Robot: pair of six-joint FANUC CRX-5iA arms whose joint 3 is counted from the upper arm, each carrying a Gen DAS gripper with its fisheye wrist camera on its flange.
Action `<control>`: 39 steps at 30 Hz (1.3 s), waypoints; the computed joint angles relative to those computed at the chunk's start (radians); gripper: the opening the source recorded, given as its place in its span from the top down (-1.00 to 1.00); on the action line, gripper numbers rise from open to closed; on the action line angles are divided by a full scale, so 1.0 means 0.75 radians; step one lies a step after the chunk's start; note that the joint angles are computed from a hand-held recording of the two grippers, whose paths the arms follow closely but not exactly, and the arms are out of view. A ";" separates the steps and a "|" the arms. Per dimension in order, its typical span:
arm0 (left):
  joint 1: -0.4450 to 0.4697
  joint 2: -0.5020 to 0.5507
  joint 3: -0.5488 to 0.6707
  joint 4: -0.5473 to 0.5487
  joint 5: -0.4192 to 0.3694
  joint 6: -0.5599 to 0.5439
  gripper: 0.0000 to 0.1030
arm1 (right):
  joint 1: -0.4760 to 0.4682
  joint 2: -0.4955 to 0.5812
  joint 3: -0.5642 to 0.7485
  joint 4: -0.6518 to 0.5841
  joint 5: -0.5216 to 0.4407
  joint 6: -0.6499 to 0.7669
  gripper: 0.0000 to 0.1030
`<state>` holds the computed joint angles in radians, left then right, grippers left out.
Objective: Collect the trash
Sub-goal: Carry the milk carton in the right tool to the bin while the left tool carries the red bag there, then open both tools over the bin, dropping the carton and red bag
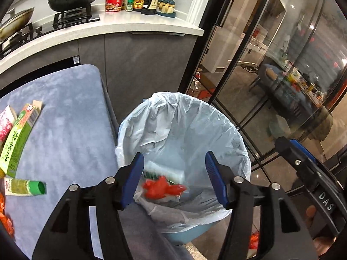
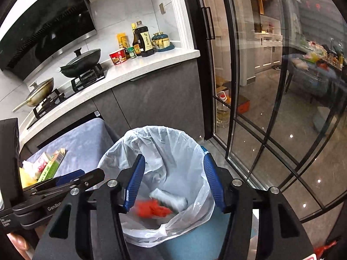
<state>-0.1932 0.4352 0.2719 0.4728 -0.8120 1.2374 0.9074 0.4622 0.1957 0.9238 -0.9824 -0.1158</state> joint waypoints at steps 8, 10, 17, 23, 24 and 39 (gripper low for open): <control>0.050 -0.118 -0.129 0.010 0.072 -0.004 -0.12 | 0.044 -0.004 0.017 0.019 -0.001 0.001 -0.12; 0.069 -0.151 -0.172 0.031 0.087 -0.014 -0.12 | 0.061 0.006 0.039 0.019 -0.009 0.014 -0.13; 0.122 -0.261 -0.282 -0.006 0.138 -0.004 -0.12 | 0.118 0.053 0.122 -0.008 -0.019 0.080 -0.13; 0.172 -0.341 -0.360 -0.027 0.156 0.016 -0.12 | 0.159 0.106 0.209 -0.050 -0.023 0.156 -0.13; 0.176 -0.351 -0.368 -0.033 0.158 0.021 -0.12 | 0.165 0.111 0.218 -0.056 -0.023 0.164 -0.13; 0.381 -0.533 -0.566 -0.216 0.150 0.179 -0.12 | 0.248 0.257 0.450 -0.211 -0.031 0.347 -0.13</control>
<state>0.0929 0.0354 -0.1524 0.3107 -0.6994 1.3720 1.0934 0.6547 0.5330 0.7657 -1.0053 0.1442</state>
